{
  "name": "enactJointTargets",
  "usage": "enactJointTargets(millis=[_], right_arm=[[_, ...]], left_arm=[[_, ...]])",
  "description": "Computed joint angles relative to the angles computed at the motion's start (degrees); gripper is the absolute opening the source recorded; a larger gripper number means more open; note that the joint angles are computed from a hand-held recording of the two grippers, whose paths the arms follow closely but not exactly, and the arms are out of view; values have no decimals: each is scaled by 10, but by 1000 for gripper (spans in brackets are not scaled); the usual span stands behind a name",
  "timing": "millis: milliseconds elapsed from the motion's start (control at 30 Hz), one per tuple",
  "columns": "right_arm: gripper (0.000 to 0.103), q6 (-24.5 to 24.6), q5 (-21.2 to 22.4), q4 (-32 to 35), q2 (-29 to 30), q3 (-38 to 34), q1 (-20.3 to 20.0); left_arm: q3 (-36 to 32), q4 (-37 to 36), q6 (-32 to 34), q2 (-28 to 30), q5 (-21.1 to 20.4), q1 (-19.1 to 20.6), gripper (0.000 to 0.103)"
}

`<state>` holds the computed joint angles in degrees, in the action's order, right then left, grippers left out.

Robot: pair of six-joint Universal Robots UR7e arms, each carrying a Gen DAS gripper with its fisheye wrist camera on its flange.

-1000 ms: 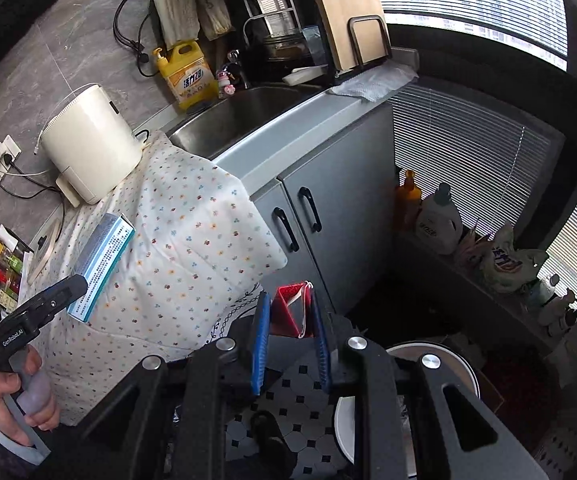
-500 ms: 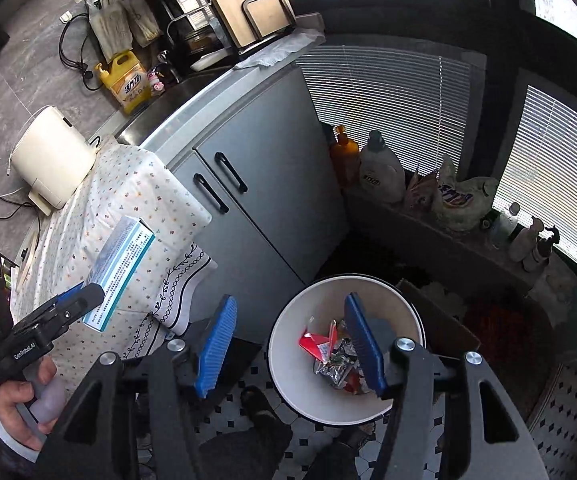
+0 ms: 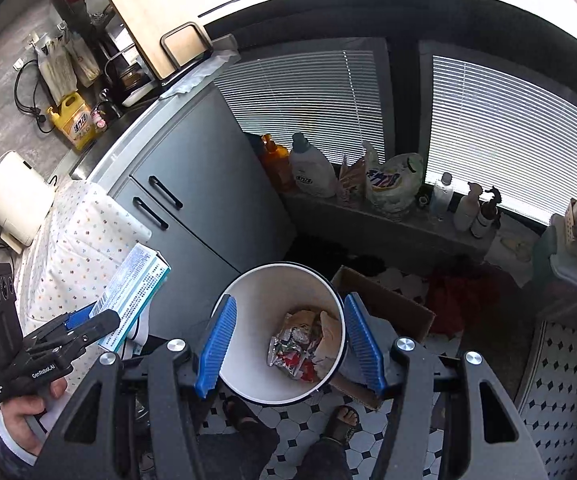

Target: Collect trash

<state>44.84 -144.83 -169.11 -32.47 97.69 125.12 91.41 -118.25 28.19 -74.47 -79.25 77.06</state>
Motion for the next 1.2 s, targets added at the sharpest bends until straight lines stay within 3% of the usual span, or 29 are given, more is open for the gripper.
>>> enactJointTargets(millis=[67, 167, 467, 767, 967, 1033, 1200], right_arm=[[56, 11, -4, -4, -8, 14, 0], [56, 11, -4, -15, -13, 24, -1], [56, -67, 44, -77, 4, 6, -18], [57, -141, 101, -72, 32, -58, -20], [70, -162, 94, -44, 62, -123, 5], [85, -162, 72, -32, 77, -151, 18], [94, -157, 30, 5, 117, -224, 51]], left_arm=[[4, 9, -11, 4, 9, -5, 82], [8, 7, -14, 2, 9, -9, 86], [-5, -21, -34, -18, 47, -11, 87], [-24, -60, -71, -61, 89, -10, 92], [-41, -84, -77, -87, 94, -4, 97], [-50, -86, -78, -94, 91, -1, 97], [-75, -83, -67, -116, 79, 15, 97]])
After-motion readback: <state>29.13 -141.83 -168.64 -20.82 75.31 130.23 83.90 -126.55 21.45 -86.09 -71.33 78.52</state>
